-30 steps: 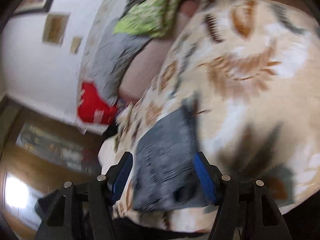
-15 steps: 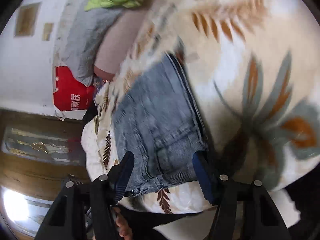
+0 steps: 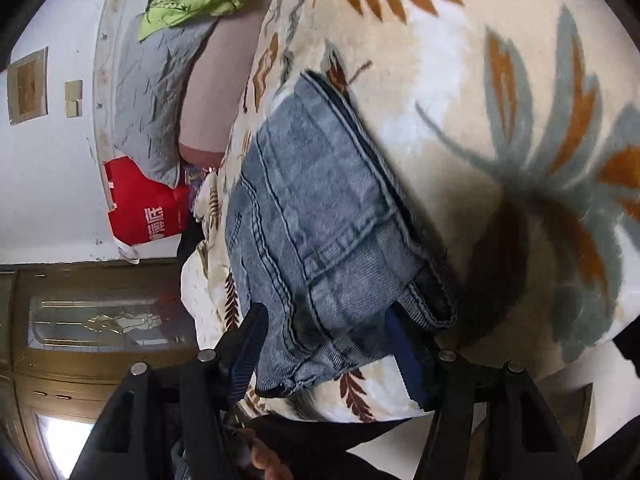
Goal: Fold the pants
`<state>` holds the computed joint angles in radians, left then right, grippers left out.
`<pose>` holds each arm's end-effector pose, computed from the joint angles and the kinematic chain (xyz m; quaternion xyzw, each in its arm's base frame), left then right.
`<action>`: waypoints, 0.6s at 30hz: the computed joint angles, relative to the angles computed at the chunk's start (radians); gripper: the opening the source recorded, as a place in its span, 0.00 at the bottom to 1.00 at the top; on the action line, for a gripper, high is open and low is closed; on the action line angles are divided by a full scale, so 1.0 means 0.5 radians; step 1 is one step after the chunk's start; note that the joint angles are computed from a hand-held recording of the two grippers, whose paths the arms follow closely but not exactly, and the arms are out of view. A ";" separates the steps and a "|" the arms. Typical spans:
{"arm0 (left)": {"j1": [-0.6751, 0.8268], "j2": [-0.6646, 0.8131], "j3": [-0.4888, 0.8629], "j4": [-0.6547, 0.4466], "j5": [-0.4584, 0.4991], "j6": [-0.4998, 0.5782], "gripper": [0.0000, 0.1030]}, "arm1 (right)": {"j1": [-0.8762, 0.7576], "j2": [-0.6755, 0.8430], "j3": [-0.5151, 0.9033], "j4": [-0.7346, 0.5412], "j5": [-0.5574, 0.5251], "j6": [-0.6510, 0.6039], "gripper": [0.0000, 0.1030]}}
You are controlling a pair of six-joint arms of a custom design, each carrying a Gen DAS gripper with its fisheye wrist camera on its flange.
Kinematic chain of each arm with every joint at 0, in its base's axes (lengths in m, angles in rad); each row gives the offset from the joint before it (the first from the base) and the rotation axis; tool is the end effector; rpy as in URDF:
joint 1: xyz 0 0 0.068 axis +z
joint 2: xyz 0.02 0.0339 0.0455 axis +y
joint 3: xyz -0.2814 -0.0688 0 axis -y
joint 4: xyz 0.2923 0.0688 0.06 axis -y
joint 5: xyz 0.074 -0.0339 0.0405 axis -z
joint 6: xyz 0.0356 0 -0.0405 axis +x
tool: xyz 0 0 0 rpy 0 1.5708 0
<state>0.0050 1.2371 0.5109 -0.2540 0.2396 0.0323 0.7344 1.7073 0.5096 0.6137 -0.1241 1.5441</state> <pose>0.2467 -0.0072 0.1400 0.0477 0.9493 -0.1089 0.2910 0.2286 0.2123 0.0817 0.3192 0.8195 0.4522 0.1481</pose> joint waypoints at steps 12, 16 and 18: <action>-0.095 0.108 -0.005 0.060 -0.097 -0.050 0.78 | -0.065 -0.041 0.053 -0.317 0.111 -0.136 0.11; -0.093 0.110 -0.010 0.070 -0.096 -0.058 0.78 | 0.008 -0.207 0.128 -0.608 0.264 -0.261 0.05; -0.086 0.113 -0.012 0.073 -0.088 -0.055 0.78 | 0.035 -0.269 0.165 -0.700 0.318 -0.306 0.05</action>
